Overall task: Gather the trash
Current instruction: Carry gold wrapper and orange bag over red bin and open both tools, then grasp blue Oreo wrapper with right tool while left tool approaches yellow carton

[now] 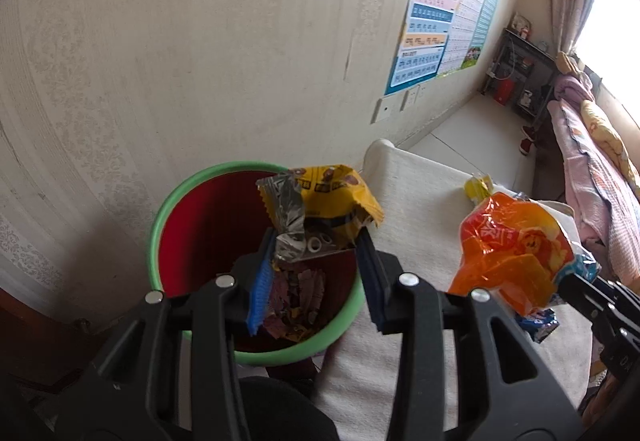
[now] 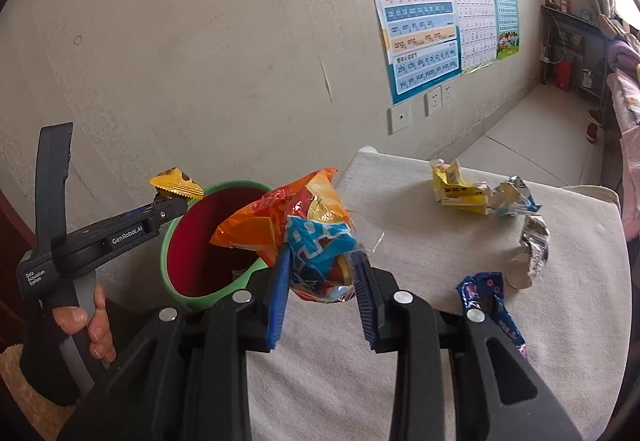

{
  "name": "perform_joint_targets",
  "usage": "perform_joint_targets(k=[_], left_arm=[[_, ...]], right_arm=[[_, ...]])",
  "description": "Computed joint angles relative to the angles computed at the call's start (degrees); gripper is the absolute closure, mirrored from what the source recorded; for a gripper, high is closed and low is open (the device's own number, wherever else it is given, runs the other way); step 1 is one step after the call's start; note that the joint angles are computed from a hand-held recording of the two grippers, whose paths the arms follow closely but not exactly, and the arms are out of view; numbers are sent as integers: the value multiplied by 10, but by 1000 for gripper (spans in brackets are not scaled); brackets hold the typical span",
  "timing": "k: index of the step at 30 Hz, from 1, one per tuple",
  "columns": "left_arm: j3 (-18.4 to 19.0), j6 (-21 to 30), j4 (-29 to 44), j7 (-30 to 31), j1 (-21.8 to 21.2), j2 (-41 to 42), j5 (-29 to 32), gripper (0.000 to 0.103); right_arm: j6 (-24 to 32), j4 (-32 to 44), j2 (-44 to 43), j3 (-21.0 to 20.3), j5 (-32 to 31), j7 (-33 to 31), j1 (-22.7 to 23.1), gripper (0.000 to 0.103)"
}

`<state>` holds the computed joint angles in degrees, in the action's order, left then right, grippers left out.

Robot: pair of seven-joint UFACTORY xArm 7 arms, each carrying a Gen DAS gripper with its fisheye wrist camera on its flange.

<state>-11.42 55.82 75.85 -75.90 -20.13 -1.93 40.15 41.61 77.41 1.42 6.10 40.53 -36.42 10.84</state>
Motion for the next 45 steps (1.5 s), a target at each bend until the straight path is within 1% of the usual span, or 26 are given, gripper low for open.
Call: perform_joint_targets(k=[3, 7, 10, 12, 13, 14, 15, 16, 20, 22, 23, 25, 27, 28, 30, 33, 34, 37, 38, 39, 40, 42, 43, 44, 45], left_arm=[[11, 9, -31, -1, 16, -28, -14, 65], [18, -8, -73, 0, 44, -54, -52, 65], [15, -19, -94, 3, 59, -64, -67, 65], [10, -20, -100, 0, 65, -65, -68, 64], [7, -19, -99, -4, 67, -61, -67, 60], [6, -21, -101, -7, 68, -61, -69, 58], [5, -22, -102, -11, 69, -60, -69, 50], [3, -23, -104, -16, 69, -60, -67, 43], [0, -32, -100, -19, 64, -50, -71, 38], [-2, -38, -99, -16, 59, -46, -74, 36], [-3, -35, -96, -15, 56, -43, -71, 35], [-6, -26, -86, -10, 50, -34, -63, 34], [-6, -22, -80, -10, 43, -30, -59, 33], [-6, -20, -76, -11, 41, -27, -58, 33], [-5, -14, -68, -10, 35, -20, -58, 33], [-6, 0, -47, -2, 22, -2, -56, 33], [-6, 4, -38, 1, 17, 5, -55, 33], [-4, 3, -16, 10, 1, 26, -63, 33], [-4, 1, -6, 13, -6, 36, -66, 33], [-4, -2, 7, 18, -14, 48, -70, 33], [-4, -5, 22, 26, -22, 62, -76, 33], [-3, -5, 61, 49, -41, 97, -82, 33], [-1, -4, 85, 61, -53, 116, -82, 33], [2, -4, 111, 76, -64, 137, -81, 33], [5, -5, 137, 89, -74, 159, -80, 33]], right_arm=[[21, 45, 37, 13, -3, 12, 10, 73], [52, 110, 90, 33, -21, 41, 22, 72], [62, 153, 125, 46, -42, 68, 31, 72], [73, 180, 146, 53, -45, 87, 33, 71], [86, 196, 158, 58, -40, 93, 30, 70], [97, 209, 167, 63, -34, 98, 28, 62], [101, 216, 172, 67, -28, 99, 26, 54], [98, 216, 171, 69, -25, 97, 25, 52], [80, 185, 146, 69, -18, 67, 18, 51], [55, 149, 122, 59, -28, 47, 14, 47], [41, 132, 113, 52, -40, 40, 12, 45], [-5, 86, 92, 33, -83, 28, 9, 44], [-29, 59, 88, 11, -148, 46, 4, 42], [-28, 51, 90, 0, -178, 66, -2, 42], [-19, 44, 99, -18, -216, 107, -20, 42], [-15, 36, 115, -38, -258, 170, -46, 42], [-5, 38, 123, -39, -258, 183, -56, 42], [43, 54, 147, -31, -228, 180, -91, 42], [47, 52, 150, -28, -224, 177, -96, 48], [51, 50, 152, -26, -222, 176, -100, 62], [57, 48, 153, -23, -214, 172, -105, 70], [48, 29, 142, -15, -181, 149, -118, 84], [45, 18, 132, -12, -160, 136, -124, 89], [41, 6, 122, -12, -142, 126, -129, 93], [35, -10, 107, -12, -121, 115, -134, 93]])
